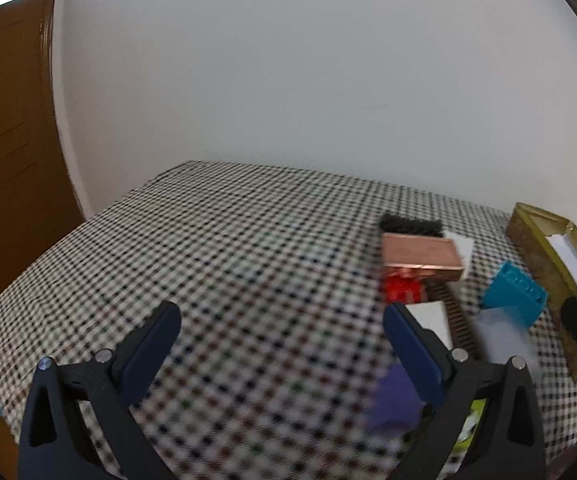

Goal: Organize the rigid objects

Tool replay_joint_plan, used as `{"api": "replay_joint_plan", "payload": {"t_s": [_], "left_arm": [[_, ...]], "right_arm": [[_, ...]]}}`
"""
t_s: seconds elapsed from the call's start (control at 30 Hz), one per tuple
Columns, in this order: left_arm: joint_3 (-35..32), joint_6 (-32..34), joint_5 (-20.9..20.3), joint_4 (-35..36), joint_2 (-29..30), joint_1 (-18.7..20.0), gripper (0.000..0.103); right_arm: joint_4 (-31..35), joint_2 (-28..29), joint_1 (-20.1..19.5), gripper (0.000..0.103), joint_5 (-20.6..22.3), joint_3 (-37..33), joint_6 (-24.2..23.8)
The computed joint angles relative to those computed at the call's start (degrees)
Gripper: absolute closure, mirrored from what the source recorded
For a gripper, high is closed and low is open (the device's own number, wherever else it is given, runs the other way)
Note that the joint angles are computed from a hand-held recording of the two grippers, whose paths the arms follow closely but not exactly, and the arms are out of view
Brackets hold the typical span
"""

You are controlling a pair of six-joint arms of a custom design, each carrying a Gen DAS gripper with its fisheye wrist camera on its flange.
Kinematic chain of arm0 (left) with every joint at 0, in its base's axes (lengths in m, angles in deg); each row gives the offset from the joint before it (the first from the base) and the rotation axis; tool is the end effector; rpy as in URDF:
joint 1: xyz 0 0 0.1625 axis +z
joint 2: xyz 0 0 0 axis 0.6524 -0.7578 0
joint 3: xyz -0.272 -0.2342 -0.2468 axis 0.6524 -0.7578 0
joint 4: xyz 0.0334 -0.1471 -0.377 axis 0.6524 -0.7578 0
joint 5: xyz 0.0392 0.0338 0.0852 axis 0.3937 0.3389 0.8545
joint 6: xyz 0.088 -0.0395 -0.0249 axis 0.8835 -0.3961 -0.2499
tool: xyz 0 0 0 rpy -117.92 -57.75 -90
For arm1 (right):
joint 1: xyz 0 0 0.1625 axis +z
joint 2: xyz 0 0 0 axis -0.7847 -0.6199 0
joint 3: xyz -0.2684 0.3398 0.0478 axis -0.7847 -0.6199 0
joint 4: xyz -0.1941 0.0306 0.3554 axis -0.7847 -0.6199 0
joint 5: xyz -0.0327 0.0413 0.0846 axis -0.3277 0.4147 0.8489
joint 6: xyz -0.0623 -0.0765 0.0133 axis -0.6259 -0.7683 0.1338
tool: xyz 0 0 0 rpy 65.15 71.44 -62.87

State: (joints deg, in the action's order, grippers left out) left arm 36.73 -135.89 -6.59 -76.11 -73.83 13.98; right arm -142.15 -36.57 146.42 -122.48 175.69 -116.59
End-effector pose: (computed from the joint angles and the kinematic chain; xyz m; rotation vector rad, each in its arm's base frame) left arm -0.1588 -0.6147 0.0775 0.1441 1.9640 -1.1978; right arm 0.1499 -0.5634 0.1372 0.6855 -2.1832 1.1695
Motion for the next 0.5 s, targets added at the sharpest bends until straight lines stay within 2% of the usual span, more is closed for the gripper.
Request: {"api": "replay_joint_plan", "payload": {"t_s": [0.1, 0.23, 0.33, 0.4, 0.5], "left_arm": [[-0.29, -3.03, -0.12, 4.6, 0.19, 0.05, 0.007], [-1.97, -7.35, 1.36, 11.2, 1.48, 0.03, 0.008], [-0.67, -5.73, 1.26, 10.48, 0.72, 0.09, 0.008], [-0.29, -5.56, 0.9, 10.85, 0.68, 0.05, 0.008], [-0.55, -8.95, 1.95, 14.96, 0.95, -0.36, 0.008]], "right_arm": [[3.86, 0.83, 0.7, 0.001, -2.26, -1.34, -2.32], [6.28, 1.08, 0.72, 0.002, -3.32, -1.53, -4.01], [10.91, 0.93, 0.55, 0.003, -4.83, -2.87, -2.25], [15.38, 0.39, 0.17, 0.015, -5.82, -3.83, -0.16], [21.25, -0.82, -0.43, 0.019, -5.47, -4.16, 3.22]]}}
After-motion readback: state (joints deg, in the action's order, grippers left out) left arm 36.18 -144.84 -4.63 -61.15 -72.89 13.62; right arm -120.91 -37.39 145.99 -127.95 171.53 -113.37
